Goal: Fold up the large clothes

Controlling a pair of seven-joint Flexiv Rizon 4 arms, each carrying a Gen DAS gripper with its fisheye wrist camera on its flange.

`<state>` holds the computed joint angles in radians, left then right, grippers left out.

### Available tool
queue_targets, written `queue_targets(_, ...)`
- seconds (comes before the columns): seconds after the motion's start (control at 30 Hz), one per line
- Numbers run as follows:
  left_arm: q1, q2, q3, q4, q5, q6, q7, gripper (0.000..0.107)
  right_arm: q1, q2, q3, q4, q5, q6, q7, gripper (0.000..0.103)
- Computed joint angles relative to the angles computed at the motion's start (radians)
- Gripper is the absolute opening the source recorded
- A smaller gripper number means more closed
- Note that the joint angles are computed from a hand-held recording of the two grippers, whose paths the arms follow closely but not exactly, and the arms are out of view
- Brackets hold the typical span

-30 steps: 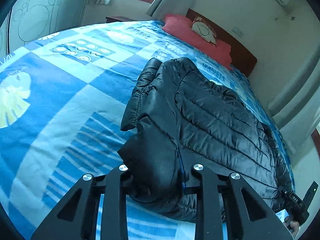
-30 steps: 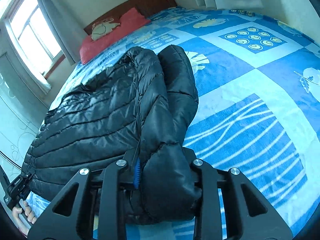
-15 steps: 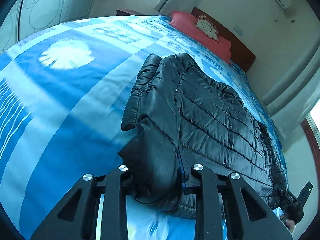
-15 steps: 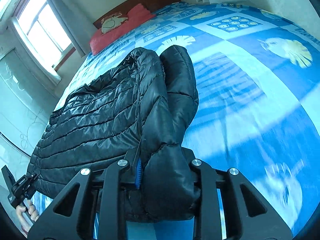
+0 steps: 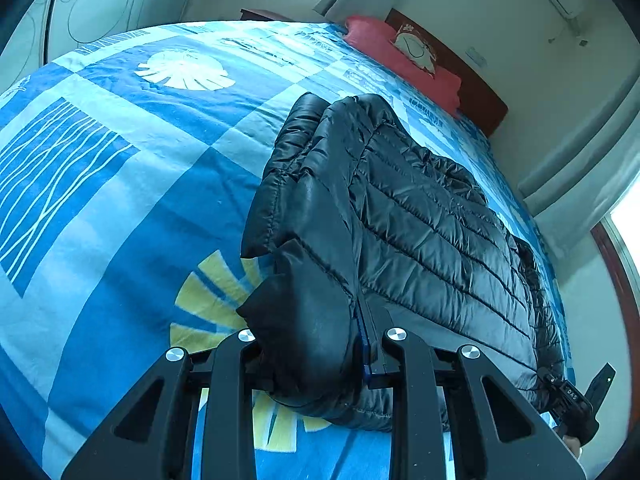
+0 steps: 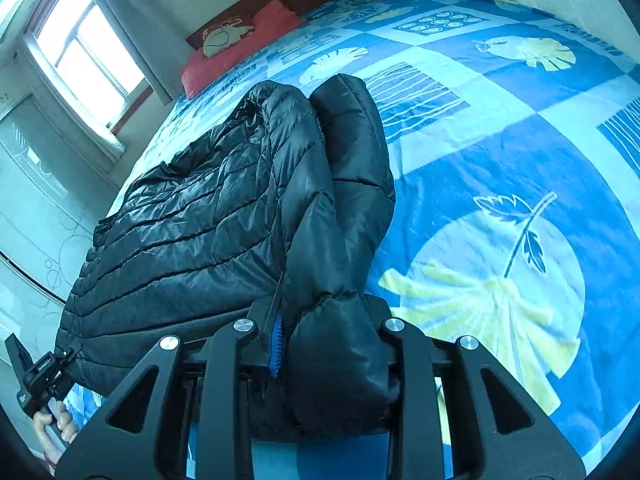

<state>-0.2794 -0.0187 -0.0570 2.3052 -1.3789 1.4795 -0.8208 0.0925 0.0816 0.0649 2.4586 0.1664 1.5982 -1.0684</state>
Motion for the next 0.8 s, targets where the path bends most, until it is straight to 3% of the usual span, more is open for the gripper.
queue_targets(0.2,0.011,0.005,0.01,0.008,0.054,-0.022,-0.028,0.028,0.044,-0.003,-0.038,-0.038,0.133,-0.038,-0.128,0.029)
queue_targets(0.27,0.024,-0.009,0.013,0.005,0.119,-0.018,-0.058,0.035,0.047,-0.019,-0.047,-0.07,0.192,-0.06,-0.172,0.034)
queue_targets(0.33,0.032,-0.011,0.012,0.012,0.148,-0.008,-0.071,0.043,0.017,-0.026,-0.025,-0.063,0.16,-0.054,-0.127,0.044)
queue_targets(0.4,0.044,-0.01,0.016,0.021,0.223,0.005,-0.111,0.051,0.011,-0.021,-0.017,-0.064,0.182,-0.061,-0.135,0.046)
queue_targets(0.53,0.07,0.013,0.032,0.049,0.384,0.028,-0.185,0.067,-0.024,0.012,0.006,-0.022,0.092,-0.057,-0.058,0.054)
queue_targets(0.63,0.083,0.034,0.048,0.063,0.423,0.017,-0.196,0.07,-0.07,0.051,0.026,0.018,-0.015,-0.073,0.035,0.062)
queue_targets(0.7,0.092,0.047,0.062,0.067,0.429,-0.008,-0.197,0.071,-0.092,0.085,0.033,0.042,-0.073,-0.086,0.076,0.063)
queue_targets(0.8,0.111,0.067,0.081,0.072,0.46,-0.039,-0.217,0.071,-0.204,0.135,0.094,0.08,-0.28,-0.126,0.224,0.063)
